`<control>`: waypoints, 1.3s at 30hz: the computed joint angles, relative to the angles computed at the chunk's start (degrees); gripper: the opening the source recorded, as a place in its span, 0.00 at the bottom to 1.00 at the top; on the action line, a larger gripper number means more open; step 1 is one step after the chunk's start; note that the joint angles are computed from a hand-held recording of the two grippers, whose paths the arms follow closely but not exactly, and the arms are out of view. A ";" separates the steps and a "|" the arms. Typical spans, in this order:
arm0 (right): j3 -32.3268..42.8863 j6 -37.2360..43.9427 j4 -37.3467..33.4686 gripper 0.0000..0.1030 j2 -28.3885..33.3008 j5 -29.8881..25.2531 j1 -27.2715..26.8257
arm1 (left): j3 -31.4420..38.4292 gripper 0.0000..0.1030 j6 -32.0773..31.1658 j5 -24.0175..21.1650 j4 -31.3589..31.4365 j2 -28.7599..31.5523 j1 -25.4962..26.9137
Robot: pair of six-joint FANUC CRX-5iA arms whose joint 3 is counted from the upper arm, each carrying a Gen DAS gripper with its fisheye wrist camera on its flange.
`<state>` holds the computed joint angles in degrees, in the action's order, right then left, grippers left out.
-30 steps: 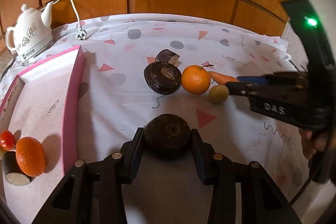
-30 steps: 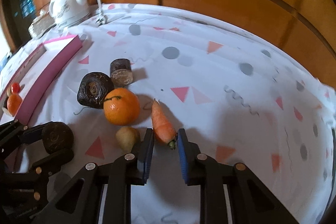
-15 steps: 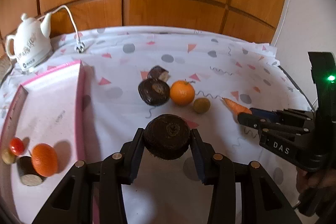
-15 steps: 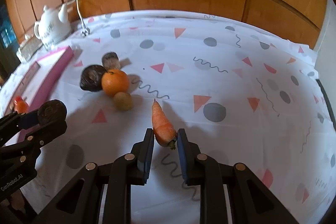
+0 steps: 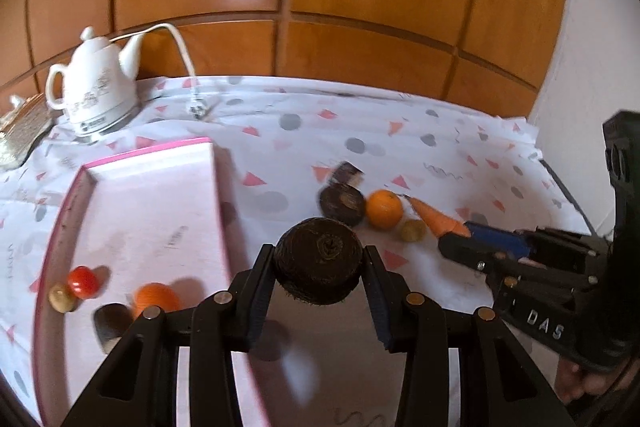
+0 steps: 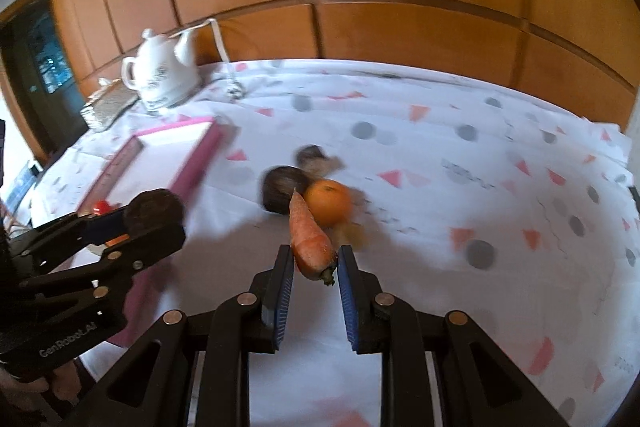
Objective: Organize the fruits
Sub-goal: 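Carry the carrot and dark fruit into the pink tray and open both tools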
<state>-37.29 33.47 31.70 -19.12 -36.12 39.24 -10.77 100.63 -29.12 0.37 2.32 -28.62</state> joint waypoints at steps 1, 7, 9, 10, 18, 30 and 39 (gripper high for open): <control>0.26 0.15 -0.08 0.22 0.29 0.31 0.37 | -0.57 0.42 0.12 0.19 0.40 -0.64 0.79; 4.01 4.37 -3.96 0.22 3.42 3.07 2.85 | -3.20 0.42 1.29 0.43 1.72 -3.69 5.72; 5.46 6.03 -5.53 0.22 4.59 3.85 3.54 | -4.05 0.42 2.59 0.35 1.78 -4.69 7.92; 6.10 6.83 -6.38 0.22 5.12 4.20 3.71 | -4.38 0.42 2.92 0.24 1.90 -5.02 8.79; 12.88 12.67 -11.72 0.22 11.44 6.33 5.47 | -6.57 0.42 1.98 0.00 5.26 -5.79 16.17; 16.29 12.59 -14.96 0.31 16.39 3.99 6.94 | -3.98 0.52 4.47 -1.29 3.35 -3.85 17.04; 12.10 6.45 -10.18 0.31 13.13 4.89 8.33 | -3.80 0.53 10.63 -3.84 -3.43 -5.37 14.11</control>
